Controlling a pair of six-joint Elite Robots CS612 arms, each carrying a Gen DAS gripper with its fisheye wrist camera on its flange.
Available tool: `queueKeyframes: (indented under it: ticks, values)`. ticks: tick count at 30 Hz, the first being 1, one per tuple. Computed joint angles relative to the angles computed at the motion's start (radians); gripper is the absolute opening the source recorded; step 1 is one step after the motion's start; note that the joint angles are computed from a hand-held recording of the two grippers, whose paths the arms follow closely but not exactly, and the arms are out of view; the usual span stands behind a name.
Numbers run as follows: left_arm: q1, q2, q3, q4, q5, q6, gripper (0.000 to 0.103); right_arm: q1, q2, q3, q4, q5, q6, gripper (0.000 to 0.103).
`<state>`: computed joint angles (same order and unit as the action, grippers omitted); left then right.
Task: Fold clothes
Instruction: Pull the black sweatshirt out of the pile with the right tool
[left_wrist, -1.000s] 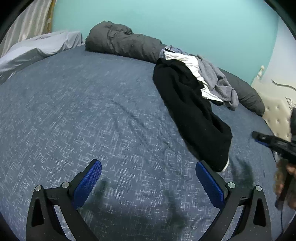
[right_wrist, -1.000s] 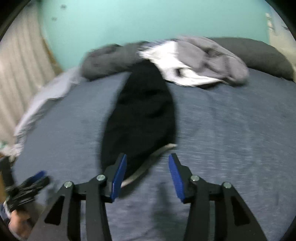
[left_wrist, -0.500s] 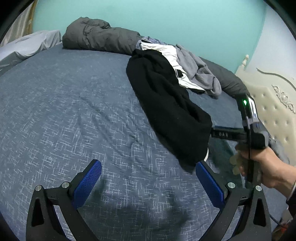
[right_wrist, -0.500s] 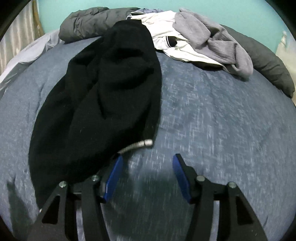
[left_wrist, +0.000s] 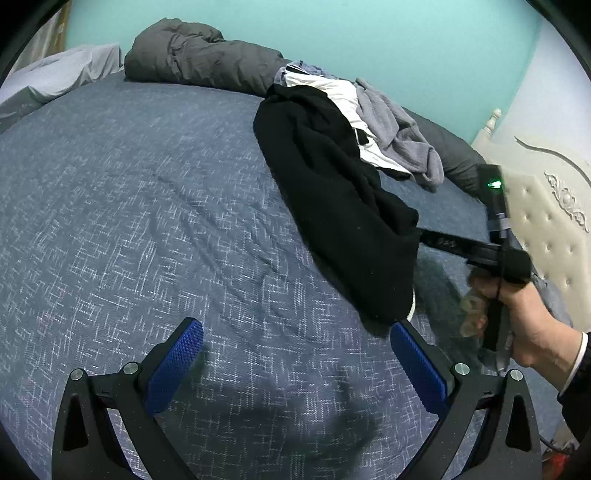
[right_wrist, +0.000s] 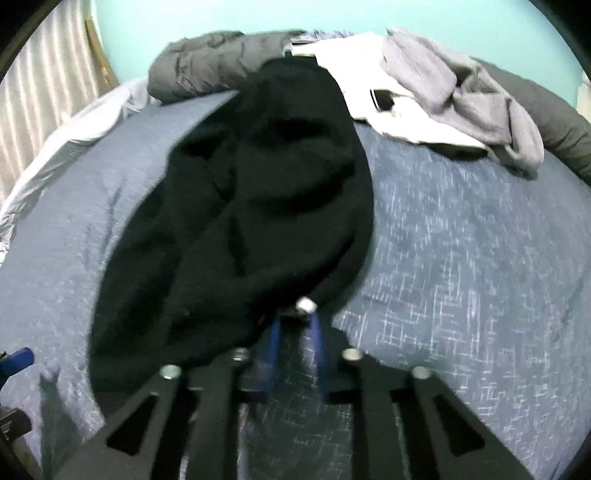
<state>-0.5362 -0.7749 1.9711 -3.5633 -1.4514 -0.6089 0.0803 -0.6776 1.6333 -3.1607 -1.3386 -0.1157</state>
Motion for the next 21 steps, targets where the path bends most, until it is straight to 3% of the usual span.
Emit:
queueKeyframes:
  ticks: [2,9,12,13,15,16,21]
  values:
    - [0.0,0.0,-0.001,0.001,-0.005,0.002,0.103,-0.005,-0.015,0.023,-0.045,0.021,-0.013,0.001]
    - [-0.006,0.004,-0.006,0.005,-0.024,0.023,0.103,-0.03,-0.083,0.094,-0.137,0.135,-0.06,0.0]
    - [-0.009,0.005,-0.008,0.012,-0.026,0.026,0.103,-0.033,-0.108,0.104,-0.059,0.103,-0.101,0.0]
    - [-0.011,0.005,-0.008,0.014,-0.025,0.027,0.103,-0.028,-0.105,0.1,-0.041,0.055,-0.114,0.005]
    - [-0.014,0.005,-0.009,0.015,-0.022,0.03,0.103,-0.021,-0.097,0.091,-0.004,-0.024,-0.126,0.031]
    - [-0.014,0.005,-0.009,0.018,-0.021,0.033,0.103,-0.02,-0.085,0.08,0.01,-0.037,-0.107,0.05]
    - [-0.012,0.008,-0.014,0.033,-0.033,0.034,0.103,-0.015,-0.024,0.016,0.068,-0.1,-0.024,0.059]
